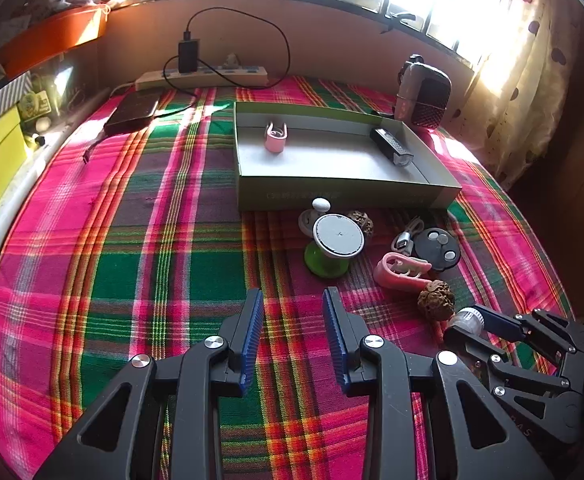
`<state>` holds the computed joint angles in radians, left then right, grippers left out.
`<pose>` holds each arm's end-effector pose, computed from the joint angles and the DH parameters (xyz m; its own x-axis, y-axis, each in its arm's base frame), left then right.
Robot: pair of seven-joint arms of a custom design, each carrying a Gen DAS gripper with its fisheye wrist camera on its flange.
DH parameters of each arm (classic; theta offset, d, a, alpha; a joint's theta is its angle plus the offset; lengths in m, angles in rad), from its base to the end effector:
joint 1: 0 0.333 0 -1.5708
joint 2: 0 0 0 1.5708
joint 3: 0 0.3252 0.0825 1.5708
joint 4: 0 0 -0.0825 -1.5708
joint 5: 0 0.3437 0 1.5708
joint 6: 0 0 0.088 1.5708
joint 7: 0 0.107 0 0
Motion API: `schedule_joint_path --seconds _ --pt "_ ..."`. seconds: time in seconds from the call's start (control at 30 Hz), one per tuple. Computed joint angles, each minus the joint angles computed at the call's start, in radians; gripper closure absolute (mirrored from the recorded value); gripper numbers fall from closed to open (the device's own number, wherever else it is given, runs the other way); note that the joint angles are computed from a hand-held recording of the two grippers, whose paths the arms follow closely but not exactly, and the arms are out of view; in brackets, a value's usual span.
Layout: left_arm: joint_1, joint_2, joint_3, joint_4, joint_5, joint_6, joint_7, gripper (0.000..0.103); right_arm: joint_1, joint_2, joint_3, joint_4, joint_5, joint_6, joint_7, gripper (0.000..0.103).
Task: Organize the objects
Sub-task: 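Grasp the white cylindrical jar with the right tool while the left tool approaches the green holder, then close the left tool on the green-based round white holder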
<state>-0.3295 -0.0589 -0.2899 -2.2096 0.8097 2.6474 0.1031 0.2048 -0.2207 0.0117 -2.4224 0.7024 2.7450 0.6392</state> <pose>0.4109 -0.3196 0.4825 0.1474 -0.9742 0.1708 -0.7376 -0.2233 -0.6372 0.4553 0.0740 0.4786 0.5483 -0.8355 -0.0354 -0.6670 -0.4114 -0.6212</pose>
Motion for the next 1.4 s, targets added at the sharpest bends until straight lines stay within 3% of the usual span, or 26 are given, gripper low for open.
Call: schedule_joint_path --seconds 0.17,0.57,1.4 --pt "0.003 0.008 0.004 0.006 0.001 0.025 0.008 0.074 0.004 -0.001 -0.004 -0.002 0.012 0.001 -0.02 0.083" --pt "0.004 0.068 0.016 0.071 -0.019 0.051 0.055 0.069 -0.007 0.006 -0.009 0.004 0.018 0.032 -0.014 0.083" --pt "-0.017 0.179 0.041 0.2 -0.065 -0.026 0.156 0.067 -0.026 0.057 -0.012 0.055 0.004 0.019 0.003 0.083"
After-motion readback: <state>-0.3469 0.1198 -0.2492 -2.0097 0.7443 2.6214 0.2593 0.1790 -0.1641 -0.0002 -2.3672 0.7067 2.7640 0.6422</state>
